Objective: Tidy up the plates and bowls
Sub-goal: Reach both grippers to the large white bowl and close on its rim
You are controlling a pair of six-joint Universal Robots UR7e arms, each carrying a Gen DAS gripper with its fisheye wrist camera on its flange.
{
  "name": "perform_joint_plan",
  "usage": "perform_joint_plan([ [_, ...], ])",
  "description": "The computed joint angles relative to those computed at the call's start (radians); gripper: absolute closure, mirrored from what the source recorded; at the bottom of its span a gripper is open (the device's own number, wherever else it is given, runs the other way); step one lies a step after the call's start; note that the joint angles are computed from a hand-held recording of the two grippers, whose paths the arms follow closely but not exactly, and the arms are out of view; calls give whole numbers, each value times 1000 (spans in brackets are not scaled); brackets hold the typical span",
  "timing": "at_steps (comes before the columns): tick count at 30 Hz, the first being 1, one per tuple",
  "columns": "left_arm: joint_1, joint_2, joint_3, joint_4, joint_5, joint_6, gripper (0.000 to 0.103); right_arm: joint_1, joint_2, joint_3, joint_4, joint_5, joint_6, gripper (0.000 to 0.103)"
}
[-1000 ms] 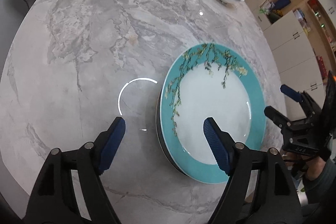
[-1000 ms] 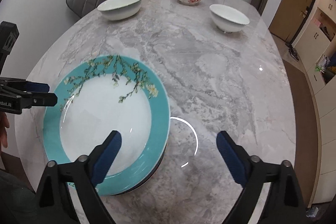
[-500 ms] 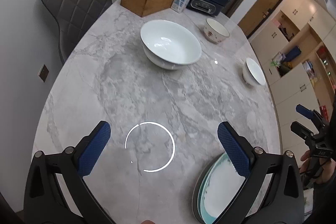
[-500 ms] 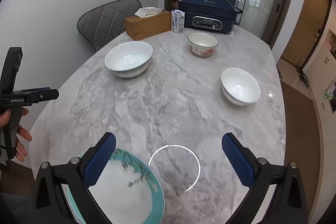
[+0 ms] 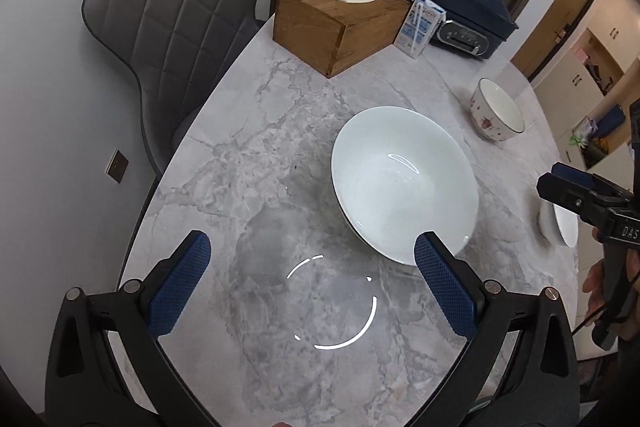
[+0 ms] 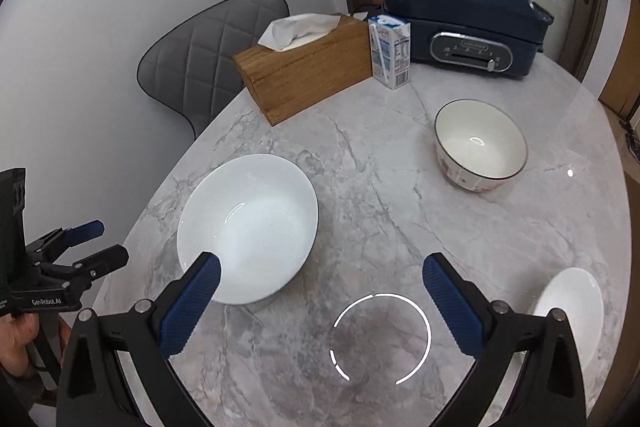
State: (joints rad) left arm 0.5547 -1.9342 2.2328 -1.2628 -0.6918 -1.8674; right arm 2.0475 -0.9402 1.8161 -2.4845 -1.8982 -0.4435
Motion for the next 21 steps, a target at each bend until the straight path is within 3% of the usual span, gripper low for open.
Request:
perform_joint_plan([
  [5, 183, 47, 22, -282, 19, 239, 1, -27, 117, -109, 112, -42, 94, 1],
  [7, 232, 73, 14, -327, 11, 266, 1, -49, 142, -138, 144, -17, 123, 9],
  [14, 317, 156, 0, -427, 24, 380, 1, -66, 193, -186, 181, -8, 148, 12],
  [18, 344, 169, 21, -548, 11, 456, 1, -59, 212, -196, 189, -10, 131, 12],
  [20, 356, 177, 27, -584, 3, 483, 2, -56, 222, -197, 191, -15, 123, 23],
  [21, 359, 176, 32, -599, 1, 491, 9, -54, 227, -199, 202, -23, 124, 30],
])
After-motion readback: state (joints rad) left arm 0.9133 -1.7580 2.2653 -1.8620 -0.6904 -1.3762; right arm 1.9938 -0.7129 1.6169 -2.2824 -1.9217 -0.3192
